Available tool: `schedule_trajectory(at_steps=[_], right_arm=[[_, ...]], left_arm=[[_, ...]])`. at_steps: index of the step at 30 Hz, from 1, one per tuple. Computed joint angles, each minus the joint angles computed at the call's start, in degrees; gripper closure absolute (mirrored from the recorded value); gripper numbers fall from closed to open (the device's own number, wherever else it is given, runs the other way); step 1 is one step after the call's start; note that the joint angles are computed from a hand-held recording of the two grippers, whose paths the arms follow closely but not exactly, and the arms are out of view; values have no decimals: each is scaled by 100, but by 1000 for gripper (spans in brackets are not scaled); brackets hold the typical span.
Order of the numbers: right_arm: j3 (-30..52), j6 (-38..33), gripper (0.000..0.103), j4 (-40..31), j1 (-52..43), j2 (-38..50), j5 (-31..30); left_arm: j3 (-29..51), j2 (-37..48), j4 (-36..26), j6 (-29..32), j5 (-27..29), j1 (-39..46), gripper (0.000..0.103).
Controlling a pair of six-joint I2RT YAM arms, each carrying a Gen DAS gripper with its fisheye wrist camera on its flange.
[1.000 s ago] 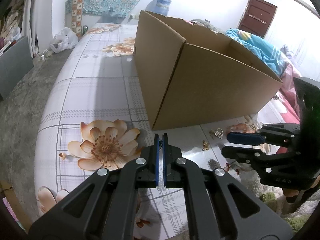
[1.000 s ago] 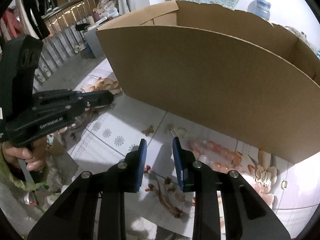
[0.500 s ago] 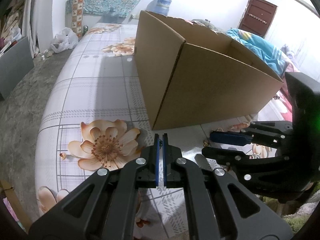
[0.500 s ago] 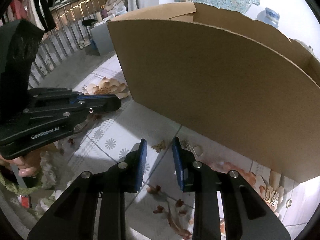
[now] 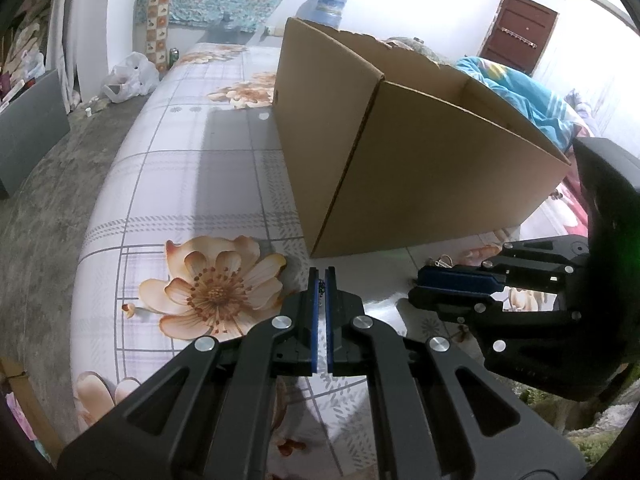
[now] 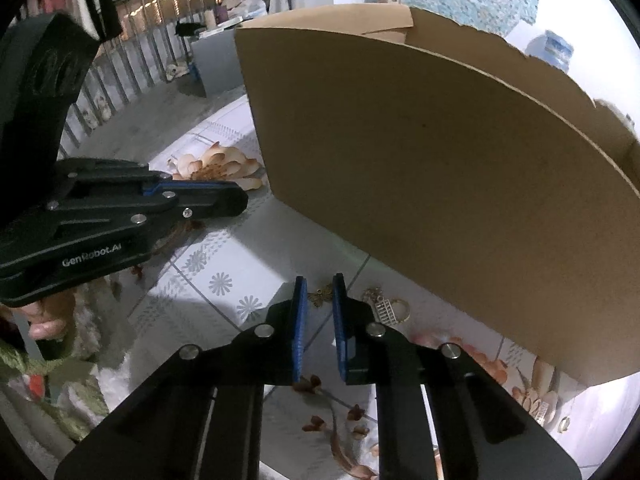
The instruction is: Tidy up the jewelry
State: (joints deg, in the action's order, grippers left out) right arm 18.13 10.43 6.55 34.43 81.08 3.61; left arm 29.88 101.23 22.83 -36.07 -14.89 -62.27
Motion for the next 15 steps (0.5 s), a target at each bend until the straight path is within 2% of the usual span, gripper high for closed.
schedule_trajectory(at_steps=[7,11,15], right_arm=[[-118,53,90,44,-54,-152,-128],[-226,67,90,-226,-52,-707,-135],[-291,89,90,-716,-110,-1584,-249]], left_arm=[[-30,-155,-123,17,-104,-42,101],[-112,-404,-240,21,-283,-119,101],[-287,-1087,-548,-22,-632,-223,101]])
